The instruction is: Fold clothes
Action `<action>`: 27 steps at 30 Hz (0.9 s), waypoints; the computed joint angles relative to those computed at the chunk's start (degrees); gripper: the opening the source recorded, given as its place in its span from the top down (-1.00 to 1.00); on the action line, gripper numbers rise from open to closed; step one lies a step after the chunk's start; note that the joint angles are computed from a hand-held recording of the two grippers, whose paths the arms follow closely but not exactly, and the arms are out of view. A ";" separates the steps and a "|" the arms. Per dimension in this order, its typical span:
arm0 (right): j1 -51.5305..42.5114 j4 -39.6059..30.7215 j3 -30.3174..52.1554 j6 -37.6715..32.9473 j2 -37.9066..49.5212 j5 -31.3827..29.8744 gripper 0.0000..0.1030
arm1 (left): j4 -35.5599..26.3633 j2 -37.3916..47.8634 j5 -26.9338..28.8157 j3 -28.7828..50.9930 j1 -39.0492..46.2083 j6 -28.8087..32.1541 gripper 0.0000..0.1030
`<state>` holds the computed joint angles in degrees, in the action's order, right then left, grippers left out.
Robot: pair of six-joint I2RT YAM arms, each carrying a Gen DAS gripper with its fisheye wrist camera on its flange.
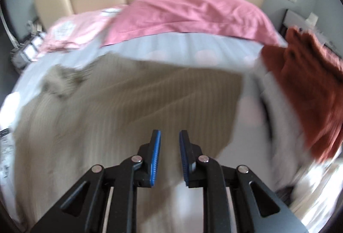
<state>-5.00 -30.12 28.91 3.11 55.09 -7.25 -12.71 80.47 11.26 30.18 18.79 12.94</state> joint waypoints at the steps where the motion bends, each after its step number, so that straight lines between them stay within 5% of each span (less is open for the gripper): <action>1: 3.33 -0.81 -3.05 3.42 -4.67 -0.65 0.65 | 1.42 0.25 -0.81 -0.71 -1.23 -0.24 -0.15; 4: 19.44 -2.44 -11.06 17.18 -16.60 5.25 0.65 | 5.36 2.48 -2.28 -1.80 -3.85 -1.40 -0.14; 7: 36.87 -0.94 -15.91 30.86 -19.15 15.41 0.65 | 8.56 4.99 -3.12 -1.99 -5.51 -2.14 -0.03; 9: 45.08 1.68 -17.55 36.33 -16.89 21.53 0.65 | 9.28 6.94 -4.57 -1.43 -5.83 -2.59 0.50; 11: 47.41 4.22 -18.61 37.68 -15.51 23.43 0.65 | 9.70 8.91 -5.99 -0.72 -5.96 -3.01 0.81; 14: 48.61 6.75 -20.48 38.88 -16.28 26.34 0.65 | 9.92 10.87 -7.73 0.26 -5.87 -3.64 0.90; 21: 49.69 5.28 -21.27 38.83 -19.15 30.53 0.65 | 1.08 6.30 -10.47 11.23 -3.05 -2.07 0.91; 27: 44.93 9.03 -21.15 35.67 -14.41 28.24 0.65 | -4.54 15.82 -16.12 31.23 -0.99 -2.91 0.92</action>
